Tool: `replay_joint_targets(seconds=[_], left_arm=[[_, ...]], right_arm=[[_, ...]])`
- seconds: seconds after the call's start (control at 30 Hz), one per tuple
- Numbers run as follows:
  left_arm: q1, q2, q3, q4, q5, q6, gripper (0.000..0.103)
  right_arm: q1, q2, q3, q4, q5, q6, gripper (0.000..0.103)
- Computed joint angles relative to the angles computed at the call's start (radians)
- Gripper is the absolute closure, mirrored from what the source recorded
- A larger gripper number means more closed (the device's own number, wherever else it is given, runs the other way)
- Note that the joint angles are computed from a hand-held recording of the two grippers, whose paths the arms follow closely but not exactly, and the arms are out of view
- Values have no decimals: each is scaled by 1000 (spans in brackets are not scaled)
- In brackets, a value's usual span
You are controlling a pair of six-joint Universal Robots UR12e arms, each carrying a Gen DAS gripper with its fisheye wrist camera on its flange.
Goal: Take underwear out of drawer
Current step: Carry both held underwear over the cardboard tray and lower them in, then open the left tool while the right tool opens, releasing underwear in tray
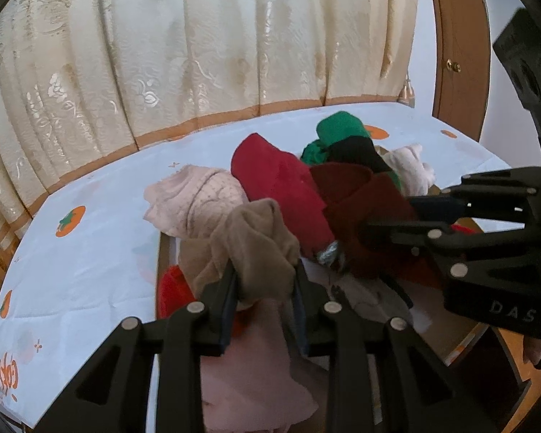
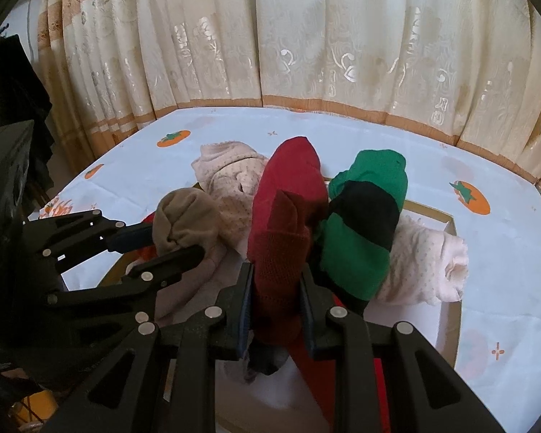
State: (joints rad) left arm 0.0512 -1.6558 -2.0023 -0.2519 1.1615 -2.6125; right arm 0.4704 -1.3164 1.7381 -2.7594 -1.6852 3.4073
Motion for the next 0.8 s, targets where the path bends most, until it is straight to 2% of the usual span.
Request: replay_joint_targets(seconds=[0.1,0.2,0.27,0.33,0.5,0.7,0.8], left_arm=[[-1,-4,-11,39,0,-9,69],[5,4,-17,33,-20,-6,59],[7,11,-21,29,-24,-3,48],[11,22,-29,38,-17,-22,29],[35,52,-44,53,-55,-51,28],[51,76,-56,51,-65,-64,28],[64,96,-72,58,-60,-80,21]], right_arm=[[-3,1,3,5,11,5,76],[-1,-2,7,1,6,6,65],[-1,-6,14,-4,2,13,54],[3,-14,26,-21,-26,26,42],[11,-42,53,-71,-62,48,39],[28,-50,43,-52,-80,30,39],[38,-63,56,-65,-100,37,38]])
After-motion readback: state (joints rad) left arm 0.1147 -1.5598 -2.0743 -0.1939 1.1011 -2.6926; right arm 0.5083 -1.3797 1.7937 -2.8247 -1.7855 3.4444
